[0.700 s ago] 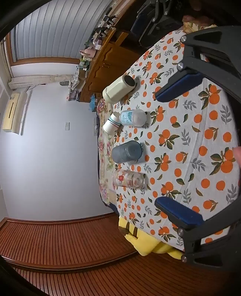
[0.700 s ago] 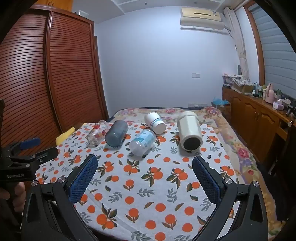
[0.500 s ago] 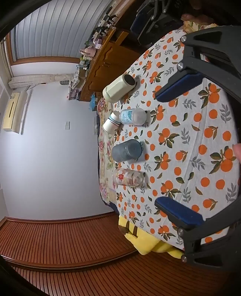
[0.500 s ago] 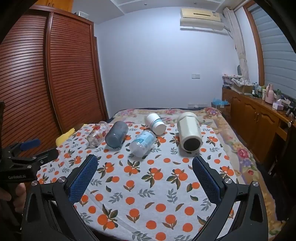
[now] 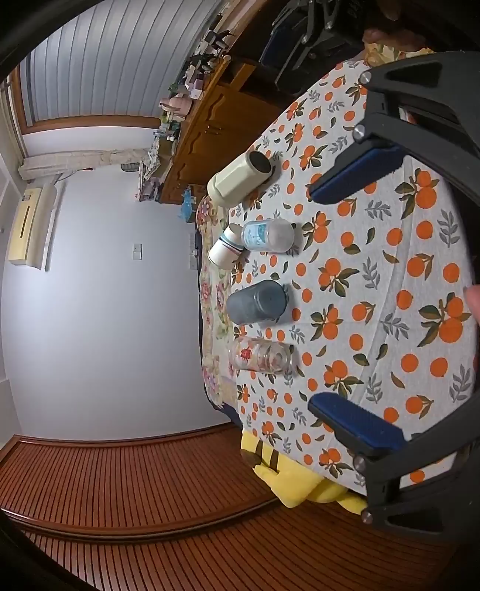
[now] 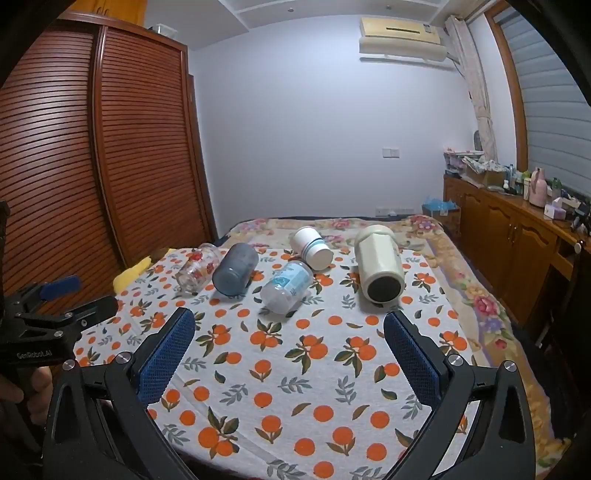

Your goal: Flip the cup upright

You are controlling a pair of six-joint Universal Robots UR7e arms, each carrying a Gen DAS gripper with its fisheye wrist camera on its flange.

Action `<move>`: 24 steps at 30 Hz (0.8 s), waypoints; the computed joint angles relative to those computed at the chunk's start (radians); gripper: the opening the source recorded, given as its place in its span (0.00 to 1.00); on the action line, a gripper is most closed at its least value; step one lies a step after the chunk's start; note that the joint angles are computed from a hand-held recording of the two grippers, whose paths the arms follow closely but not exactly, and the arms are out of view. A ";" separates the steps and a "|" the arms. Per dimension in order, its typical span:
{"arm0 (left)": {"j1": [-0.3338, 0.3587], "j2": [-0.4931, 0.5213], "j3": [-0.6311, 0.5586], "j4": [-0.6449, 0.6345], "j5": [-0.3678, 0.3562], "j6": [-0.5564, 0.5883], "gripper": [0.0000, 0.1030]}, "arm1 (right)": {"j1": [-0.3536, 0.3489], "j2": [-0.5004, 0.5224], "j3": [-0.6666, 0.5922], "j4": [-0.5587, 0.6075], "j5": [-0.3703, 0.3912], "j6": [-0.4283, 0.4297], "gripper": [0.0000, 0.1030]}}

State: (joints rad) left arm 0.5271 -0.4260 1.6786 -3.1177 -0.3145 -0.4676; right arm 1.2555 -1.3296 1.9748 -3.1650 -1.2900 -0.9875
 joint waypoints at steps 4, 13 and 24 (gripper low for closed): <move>-0.015 -0.015 0.004 0.033 0.011 -0.020 1.00 | 0.000 0.000 0.000 0.000 0.001 -0.001 1.00; -0.018 -0.011 -0.003 0.032 0.018 -0.011 1.00 | 0.001 -0.007 0.003 0.003 0.001 0.001 1.00; -0.019 -0.009 -0.004 0.025 0.021 -0.005 1.00 | -0.001 -0.006 0.002 0.004 0.005 0.000 1.00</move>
State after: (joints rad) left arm 0.5076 -0.4351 1.6748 -3.0928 -0.2934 -0.4723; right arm 1.2544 -1.3353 1.9765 -3.1611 -1.2845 -0.9871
